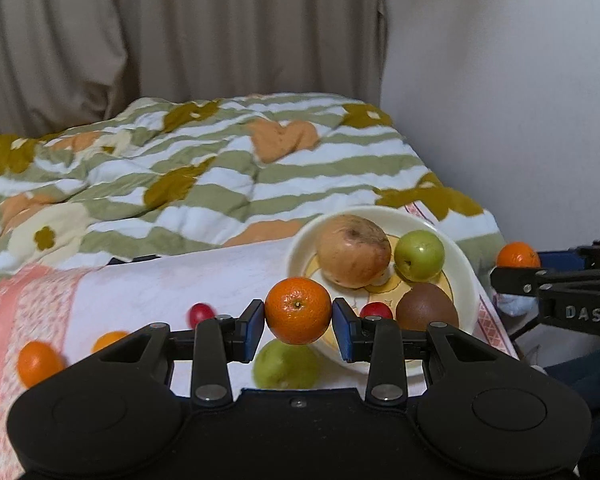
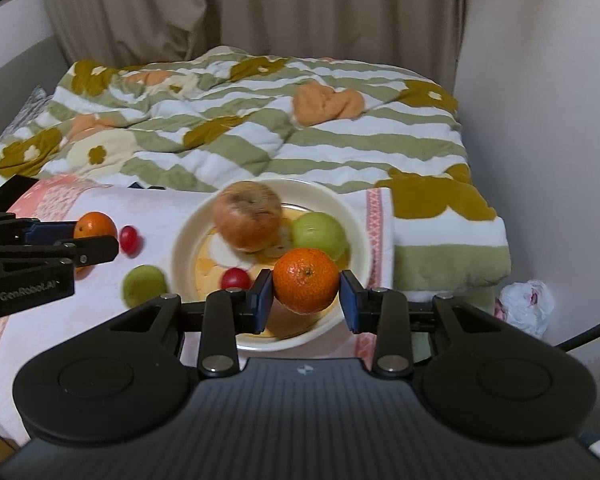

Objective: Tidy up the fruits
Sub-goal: 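Open the left tool over the bowl while the right tool releases its mandarin into the bowl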

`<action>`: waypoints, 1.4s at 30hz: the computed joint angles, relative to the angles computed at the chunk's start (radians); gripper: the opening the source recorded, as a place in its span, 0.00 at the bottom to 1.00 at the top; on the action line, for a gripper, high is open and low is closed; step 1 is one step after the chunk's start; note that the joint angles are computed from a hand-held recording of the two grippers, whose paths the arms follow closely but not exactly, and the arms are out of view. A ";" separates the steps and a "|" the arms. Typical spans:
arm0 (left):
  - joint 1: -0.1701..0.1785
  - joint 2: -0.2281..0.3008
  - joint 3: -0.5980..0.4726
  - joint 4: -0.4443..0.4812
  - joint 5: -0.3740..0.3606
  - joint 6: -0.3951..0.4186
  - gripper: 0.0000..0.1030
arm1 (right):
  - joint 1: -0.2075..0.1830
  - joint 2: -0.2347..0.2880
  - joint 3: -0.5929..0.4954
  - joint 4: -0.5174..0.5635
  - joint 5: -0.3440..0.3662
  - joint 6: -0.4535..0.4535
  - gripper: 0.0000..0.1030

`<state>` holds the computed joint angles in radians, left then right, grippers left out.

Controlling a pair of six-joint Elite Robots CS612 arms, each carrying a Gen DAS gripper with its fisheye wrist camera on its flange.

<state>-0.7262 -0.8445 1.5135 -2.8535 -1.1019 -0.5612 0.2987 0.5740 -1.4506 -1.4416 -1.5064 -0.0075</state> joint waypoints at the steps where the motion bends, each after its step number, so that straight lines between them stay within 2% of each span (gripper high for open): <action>1: 0.004 0.010 -0.014 0.008 -0.013 0.010 0.39 | -0.003 0.000 0.004 -0.001 0.000 0.004 0.49; 8: 0.024 0.077 -0.099 0.069 -0.070 0.081 0.40 | -0.015 0.001 0.028 0.005 0.002 0.039 0.49; 14: 0.031 0.107 -0.140 0.096 -0.079 0.127 0.40 | -0.018 0.001 0.038 0.009 -0.011 0.060 0.49; 16: 0.032 0.106 -0.140 0.091 -0.083 0.114 0.52 | -0.018 0.001 0.039 0.009 -0.019 0.066 0.49; 17: 0.031 0.103 -0.135 0.078 -0.077 0.113 0.74 | -0.017 0.001 0.039 0.010 -0.022 0.069 0.49; 18: 0.030 0.101 -0.133 0.068 -0.068 0.113 0.92 | -0.018 0.001 0.038 0.012 -0.024 0.073 0.49; 19: 0.027 0.097 -0.125 0.050 -0.050 0.116 0.96 | -0.019 0.001 0.038 0.014 -0.024 0.077 0.49; 22: 0.025 0.085 -0.112 0.030 -0.041 0.134 0.96 | -0.020 -0.001 0.038 0.016 -0.028 0.082 0.49; 34: 0.026 0.032 -0.055 0.085 -0.024 0.035 0.97 | -0.011 -0.018 0.095 -0.012 -0.009 0.039 0.50; 42: 0.024 0.013 -0.023 0.116 -0.002 0.004 0.97 | -0.010 -0.022 0.142 -0.028 0.004 0.067 0.50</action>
<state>-0.7018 -0.8310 1.4900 -2.7374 -1.1043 -0.5577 0.2886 0.5515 -1.3085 -1.4691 -1.5025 0.0596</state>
